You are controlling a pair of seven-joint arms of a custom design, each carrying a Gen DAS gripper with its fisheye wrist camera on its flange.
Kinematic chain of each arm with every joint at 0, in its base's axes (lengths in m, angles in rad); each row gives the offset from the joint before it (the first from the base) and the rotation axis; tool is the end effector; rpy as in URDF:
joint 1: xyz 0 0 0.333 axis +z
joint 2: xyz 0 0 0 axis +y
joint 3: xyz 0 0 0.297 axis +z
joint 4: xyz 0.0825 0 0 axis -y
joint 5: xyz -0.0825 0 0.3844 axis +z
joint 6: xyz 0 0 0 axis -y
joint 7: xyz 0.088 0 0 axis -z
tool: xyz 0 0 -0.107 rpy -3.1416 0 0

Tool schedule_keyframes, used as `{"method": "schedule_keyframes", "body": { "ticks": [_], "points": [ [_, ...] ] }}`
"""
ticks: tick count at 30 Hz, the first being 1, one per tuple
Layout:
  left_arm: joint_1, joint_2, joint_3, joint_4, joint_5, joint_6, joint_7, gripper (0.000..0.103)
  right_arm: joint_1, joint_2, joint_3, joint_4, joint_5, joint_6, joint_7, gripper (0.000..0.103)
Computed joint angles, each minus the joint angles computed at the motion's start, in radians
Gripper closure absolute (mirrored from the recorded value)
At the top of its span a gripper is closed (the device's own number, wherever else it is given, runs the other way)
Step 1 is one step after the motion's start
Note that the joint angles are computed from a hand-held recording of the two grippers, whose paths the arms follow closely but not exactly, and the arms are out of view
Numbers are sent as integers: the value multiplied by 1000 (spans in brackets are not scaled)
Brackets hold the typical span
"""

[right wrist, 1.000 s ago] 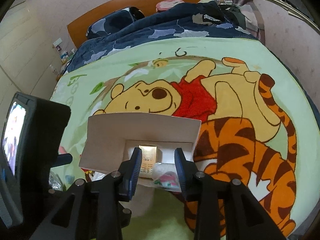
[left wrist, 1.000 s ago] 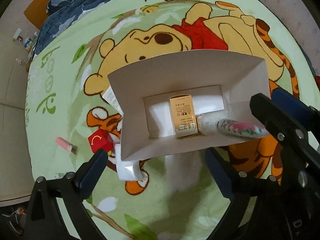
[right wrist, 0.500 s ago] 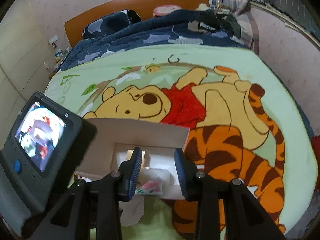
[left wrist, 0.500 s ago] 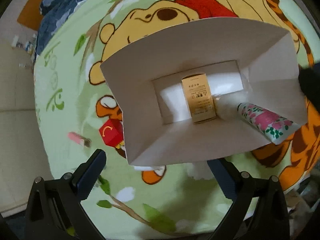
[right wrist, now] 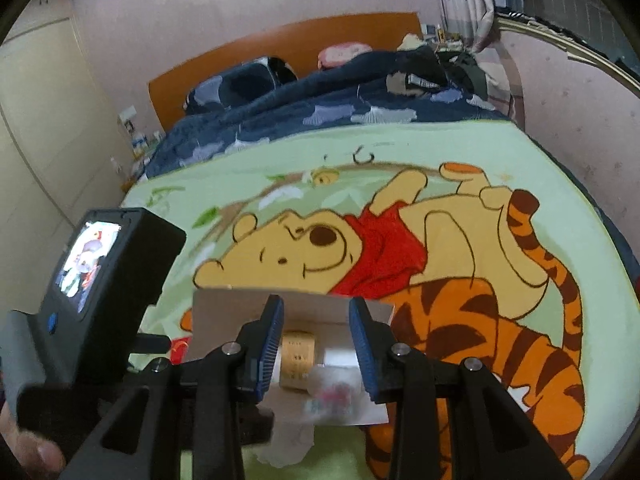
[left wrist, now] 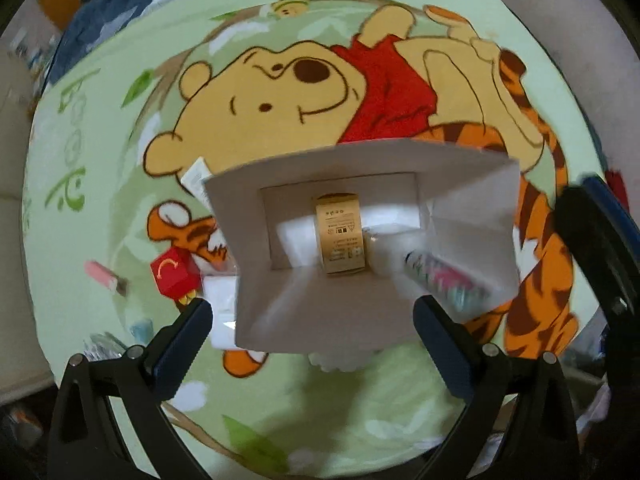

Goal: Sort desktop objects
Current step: 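Withdraw both tools from the box toward the red box and silver foil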

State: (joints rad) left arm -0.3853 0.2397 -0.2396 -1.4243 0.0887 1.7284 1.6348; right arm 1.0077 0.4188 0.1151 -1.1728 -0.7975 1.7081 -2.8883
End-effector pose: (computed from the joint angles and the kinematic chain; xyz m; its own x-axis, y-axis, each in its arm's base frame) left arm 0.5288 -0.3510 0.5509 -0.6360 -0.7708 -0.0365 -0.7679 0.6368 -0.0688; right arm 0.3720 0.5770 0.5758 -0.5086 -0.8239 -0.2502 -0.5518 0.5349 -0.6398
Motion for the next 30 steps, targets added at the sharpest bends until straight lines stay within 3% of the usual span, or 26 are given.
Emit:
{"method": "schedule_keyframes", "body": {
  "ticks": [6,11,15,21,26,30],
  "points": [
    [46,-85,13,-68,-44,78,-11,1,39,6,4,20,-40,-4,31,69],
    [101,-191,28,-204,-63,148,2,1,89,78,0,107,-34,0,25,69],
    [156,-299,43,-349,-65,209,-6,1,116,120,-5,126,11,77,45,69],
    [234,-392,63,-491,-60,225,-5,1,104,238,2,176,178,229,-12,69],
    [269,-426,63,-545,-49,255,-2,1,78,316,-41,225,251,254,-111,69],
    [278,-452,54,-573,-28,312,13,1,61,378,-78,315,277,208,-195,69]
  ]
}}
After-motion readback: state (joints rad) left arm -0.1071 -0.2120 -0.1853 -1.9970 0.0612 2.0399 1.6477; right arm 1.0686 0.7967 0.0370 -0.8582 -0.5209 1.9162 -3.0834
